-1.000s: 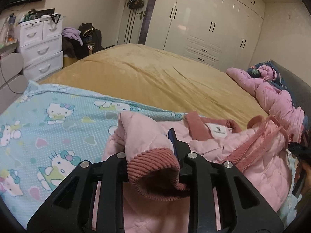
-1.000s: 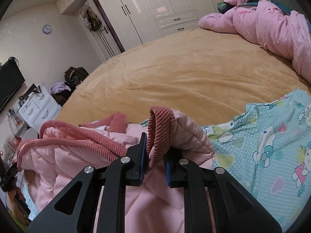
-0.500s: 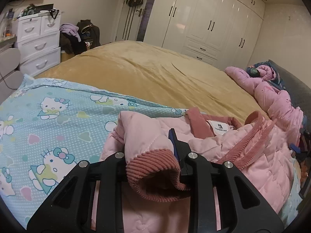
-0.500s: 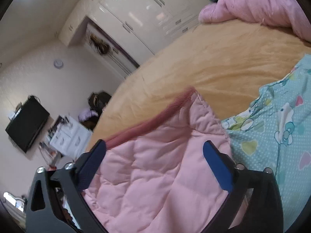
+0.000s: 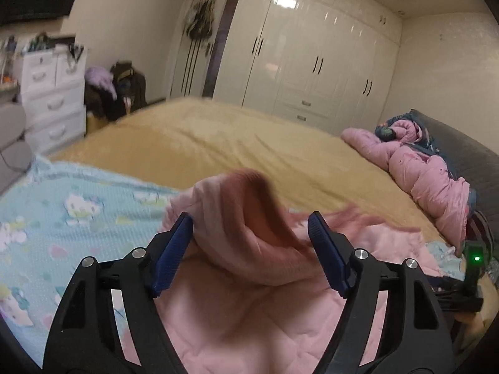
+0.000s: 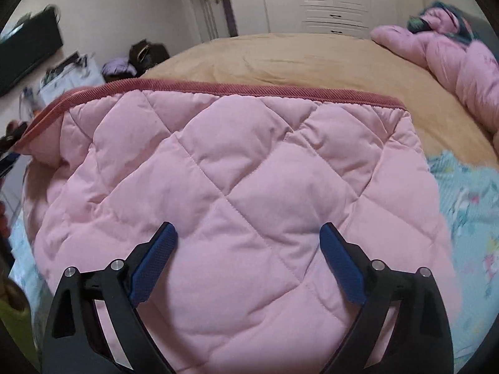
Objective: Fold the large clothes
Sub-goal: 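Lay the hem on the collar and open both grippers, then grasp the folded edge of the pink jacket with both grippers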
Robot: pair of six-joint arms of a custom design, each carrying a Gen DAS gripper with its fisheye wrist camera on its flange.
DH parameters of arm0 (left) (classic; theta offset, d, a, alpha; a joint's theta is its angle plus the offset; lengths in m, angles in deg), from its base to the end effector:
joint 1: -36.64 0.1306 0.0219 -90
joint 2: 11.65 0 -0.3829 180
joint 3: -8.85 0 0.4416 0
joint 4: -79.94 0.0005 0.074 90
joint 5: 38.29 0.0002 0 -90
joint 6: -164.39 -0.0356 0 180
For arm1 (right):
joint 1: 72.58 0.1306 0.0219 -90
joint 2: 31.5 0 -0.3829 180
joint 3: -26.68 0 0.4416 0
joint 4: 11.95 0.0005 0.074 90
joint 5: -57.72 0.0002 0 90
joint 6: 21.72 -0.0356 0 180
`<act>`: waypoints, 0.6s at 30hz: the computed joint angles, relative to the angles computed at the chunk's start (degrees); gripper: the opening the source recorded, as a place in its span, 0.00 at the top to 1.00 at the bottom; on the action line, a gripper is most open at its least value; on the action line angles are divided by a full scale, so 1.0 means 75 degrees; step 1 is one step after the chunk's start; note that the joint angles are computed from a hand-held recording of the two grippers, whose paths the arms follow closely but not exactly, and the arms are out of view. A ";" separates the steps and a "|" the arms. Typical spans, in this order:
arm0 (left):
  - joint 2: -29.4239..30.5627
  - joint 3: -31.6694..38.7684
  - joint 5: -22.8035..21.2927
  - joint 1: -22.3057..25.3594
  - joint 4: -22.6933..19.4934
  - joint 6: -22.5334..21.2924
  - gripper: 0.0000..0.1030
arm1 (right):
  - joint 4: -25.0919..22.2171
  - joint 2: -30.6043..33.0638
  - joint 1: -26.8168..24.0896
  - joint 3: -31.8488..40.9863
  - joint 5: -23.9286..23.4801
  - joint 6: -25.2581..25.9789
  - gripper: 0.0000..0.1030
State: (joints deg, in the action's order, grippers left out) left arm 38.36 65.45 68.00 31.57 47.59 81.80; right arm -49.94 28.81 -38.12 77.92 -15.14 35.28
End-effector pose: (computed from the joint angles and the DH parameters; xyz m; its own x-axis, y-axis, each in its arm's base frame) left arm 0.3097 -0.0380 0.4274 -0.4727 -0.0823 -0.8774 0.2778 0.9309 -0.2370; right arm 0.2880 0.1843 0.3144 -0.7106 0.1436 -0.6888 0.0141 0.9817 0.1901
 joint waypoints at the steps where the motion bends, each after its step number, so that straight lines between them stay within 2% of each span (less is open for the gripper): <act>1: -0.0091 0.0007 -0.0005 0.0011 0.0037 -0.0023 0.26 | 0.0048 -0.0008 -0.0048 -0.0025 -0.0039 0.0022 0.09; 2: -0.0227 0.0002 -0.0059 0.0040 0.0099 -0.0024 0.16 | 0.0077 -0.0056 -0.0092 -0.0045 -0.0092 0.0027 0.09; 3: -0.0278 0.0000 -0.0105 0.0076 0.0113 -0.0064 0.13 | 0.0104 -0.0175 -0.0131 -0.0087 -0.0193 0.0017 0.10; 6: -0.0172 0.0044 -0.0899 0.0150 -0.0037 -0.0418 0.10 | 0.0237 -0.0921 -0.0280 -0.0372 -0.0257 0.0074 0.16; 8: 0.0177 0.0114 -0.1006 0.0360 -0.0322 -0.0518 0.09 | 0.0210 -0.1513 -0.0382 -0.0526 0.0252 0.0027 0.15; 10: 0.0877 0.0231 -0.0446 0.0783 -0.0788 -0.0402 0.09 | -0.0209 -0.1756 -0.0902 -0.0516 0.0520 -0.0004 0.14; 12: 0.1340 0.0230 0.0012 0.1063 -0.0967 -0.0281 0.09 | -0.0612 -0.1769 -0.1504 -0.0505 0.0653 0.0090 0.14; 13: 0.1510 0.0213 0.0344 0.1189 -0.1040 -0.0240 0.09 | -0.0688 -0.1751 -0.1720 -0.0510 0.0582 0.0159 0.14; 14: 0.1746 0.0214 0.1022 0.1349 -0.1130 -0.0228 0.09 | -0.0766 -0.1712 -0.2008 -0.0521 0.0400 0.0245 0.14; 15: 0.1900 0.0228 0.1376 0.1383 -0.1227 -0.0292 0.09 | -0.0821 -0.1656 -0.2215 -0.0525 0.0194 0.0285 0.14; 17: 0.1997 0.0217 0.1184 0.1169 -0.1341 -0.0618 0.09 | -0.0765 -0.1318 -0.2444 -0.0465 -0.0372 0.0355 0.15; 18: 0.1928 0.0127 0.1083 0.1065 -0.1188 -0.0674 0.13 | -0.0673 -0.1250 -0.2521 -0.0509 -0.0507 0.0421 0.21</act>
State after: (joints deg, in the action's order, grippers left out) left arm 52.82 66.40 76.12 39.56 38.67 76.74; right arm -54.99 19.44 -57.03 74.11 -18.94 38.44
